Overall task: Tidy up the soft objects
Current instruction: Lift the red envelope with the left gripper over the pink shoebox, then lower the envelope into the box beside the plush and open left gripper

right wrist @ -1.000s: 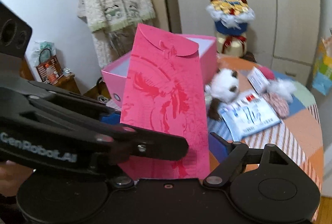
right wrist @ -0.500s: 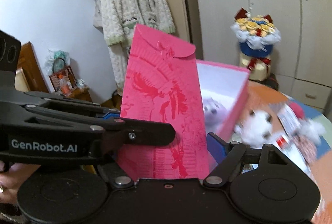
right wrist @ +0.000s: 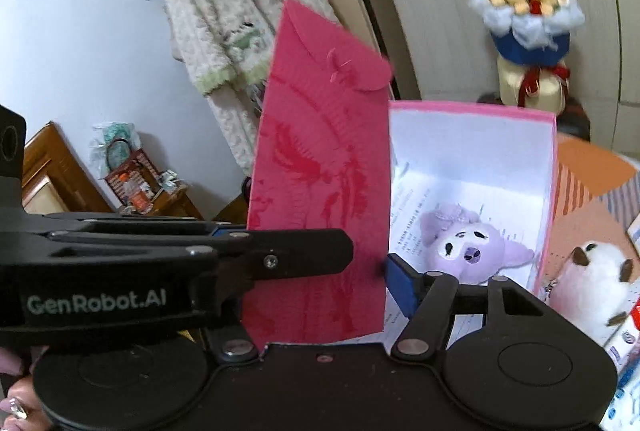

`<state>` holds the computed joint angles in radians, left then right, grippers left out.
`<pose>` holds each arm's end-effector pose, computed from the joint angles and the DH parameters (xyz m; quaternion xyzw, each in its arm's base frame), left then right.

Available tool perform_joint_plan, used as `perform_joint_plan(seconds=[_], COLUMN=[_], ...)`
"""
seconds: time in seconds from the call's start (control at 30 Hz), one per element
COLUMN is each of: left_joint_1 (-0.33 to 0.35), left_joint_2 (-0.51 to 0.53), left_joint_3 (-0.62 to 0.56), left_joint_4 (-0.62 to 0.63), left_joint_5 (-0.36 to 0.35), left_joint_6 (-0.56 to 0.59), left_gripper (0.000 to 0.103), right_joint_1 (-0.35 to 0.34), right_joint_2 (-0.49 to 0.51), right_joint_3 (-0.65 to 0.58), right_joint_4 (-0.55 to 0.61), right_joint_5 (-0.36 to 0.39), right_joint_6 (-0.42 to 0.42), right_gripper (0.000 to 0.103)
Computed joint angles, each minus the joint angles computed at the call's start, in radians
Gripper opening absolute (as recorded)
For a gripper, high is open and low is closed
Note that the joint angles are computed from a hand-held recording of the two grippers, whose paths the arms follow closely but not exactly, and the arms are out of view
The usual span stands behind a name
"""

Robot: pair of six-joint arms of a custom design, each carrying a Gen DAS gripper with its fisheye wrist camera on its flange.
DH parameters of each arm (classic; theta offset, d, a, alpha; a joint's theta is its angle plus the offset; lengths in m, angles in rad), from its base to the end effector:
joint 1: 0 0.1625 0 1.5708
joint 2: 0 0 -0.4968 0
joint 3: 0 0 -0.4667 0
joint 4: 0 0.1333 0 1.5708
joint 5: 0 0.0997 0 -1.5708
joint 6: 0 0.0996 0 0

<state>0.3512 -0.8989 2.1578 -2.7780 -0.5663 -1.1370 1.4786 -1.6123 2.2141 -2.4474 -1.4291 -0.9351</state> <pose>-0.4410 -0.3930 0.0486 0.0486 0.8749 -0.4360 0.2050 0.1019 -0.4983 0.3268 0.4131 -0.8977 0.1534 0.0061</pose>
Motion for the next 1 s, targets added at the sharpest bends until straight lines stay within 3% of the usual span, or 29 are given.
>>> perform_joint_plan(seconds=[0.4, 0.53, 0.6, 0.73, 0.9, 1.0], left_joint_1=[0.132, 0.125, 0.118, 0.105, 0.059, 0.028], left_joint_2=[-0.005, -0.011, -0.017, -0.037, -0.065, -0.084], left_joint_3=[-0.008, -0.017, -0.015, -0.002, 0.004, 0.004], left_joint_4=[-0.086, 0.014, 0.049, 0.083, 0.220, 0.290], left_joint_5=[-0.100, -0.039, -0.010, 0.016, 0.050, 0.047], left_joint_6=[0.041, -0.008, -0.020, -0.039, -0.111, -0.140], left_gripper=[0.010, 0.014, 0.015, 0.015, 0.016, 0.024], right_joint_1=[0.060, 0.062, 0.056, 0.048, 0.049, 0.049], right_joint_2=[0.178, 0.194, 0.190, 0.169, 0.113, 0.066], right_joint_3=[-0.103, -0.117, -0.116, -0.104, -0.066, -0.044], right_joint_4=[0.017, 0.028, 0.036, 0.046, 0.022, 0.009], right_joint_5=[-0.171, -0.201, -0.196, -0.177, -0.168, -0.166], right_joint_6=[0.187, 0.232, 0.239, 0.204, 0.113, 0.053], right_gripper=[0.068, 0.081, 0.082, 0.082, 0.082, 0.082])
